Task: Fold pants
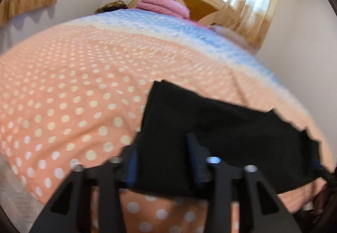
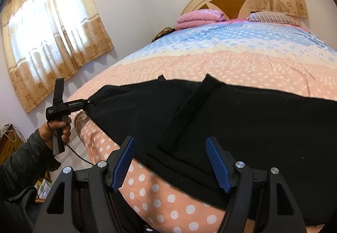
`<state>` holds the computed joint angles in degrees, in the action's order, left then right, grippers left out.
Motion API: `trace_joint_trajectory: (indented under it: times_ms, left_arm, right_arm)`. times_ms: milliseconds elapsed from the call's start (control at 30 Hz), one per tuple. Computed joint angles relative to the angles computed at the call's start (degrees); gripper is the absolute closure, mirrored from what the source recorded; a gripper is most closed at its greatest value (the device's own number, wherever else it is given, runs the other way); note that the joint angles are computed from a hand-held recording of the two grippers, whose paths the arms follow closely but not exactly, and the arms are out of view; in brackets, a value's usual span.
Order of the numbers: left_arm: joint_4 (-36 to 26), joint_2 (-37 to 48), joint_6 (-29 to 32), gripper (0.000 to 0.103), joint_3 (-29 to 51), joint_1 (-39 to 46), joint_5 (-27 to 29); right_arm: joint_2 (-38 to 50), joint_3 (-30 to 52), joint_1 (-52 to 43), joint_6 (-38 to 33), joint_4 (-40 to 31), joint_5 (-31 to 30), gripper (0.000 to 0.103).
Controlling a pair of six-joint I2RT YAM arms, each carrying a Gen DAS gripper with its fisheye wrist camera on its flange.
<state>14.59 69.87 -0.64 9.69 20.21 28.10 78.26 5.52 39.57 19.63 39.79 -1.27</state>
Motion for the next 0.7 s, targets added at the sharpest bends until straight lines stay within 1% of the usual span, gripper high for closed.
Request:
trace_joint_trajectory:
  times_ms: [67,133,233,367,433,700]
  left_arm:
    - [0.42,0.02,-0.07,0.079,-0.21,3.02,4.86]
    - [0.74,0.03,-0.52,0.081,-0.48,5.05,7.94]
    - [-0.16,-1.29,-1.84,0.084,-0.56,5.7,9.58]
    - [-3.58,-7.72,-3.65,0.085,-0.95,6.61,13.27]
    - [-6.67,-12.09,-4.25,0.085,-0.66,7.08,15.14]
    - [-15.94,-27.43,-8.42,0.086,0.85,3.22,16.03]
  right_arm:
    - [-2.78,-0.7,-0.12,0.34,-0.99,0.35,0.033]
    - [-4.58,-1.14,-0.64,0.63,-1.75,0.32,0.033]
    - [-5.84,-1.57,-2.04,0.65,-2.34,-0.35,0.033]
    - [-6.61,-1.99,-3.96,0.61,-2.67,-1.42,0.033]
    - [-7.29,-2.27,-4.97,0.43,-2.89,-2.1,0.033]
    - [-9.78,-2.54,-6.86,0.44,-4.66,-2.93,0.033]
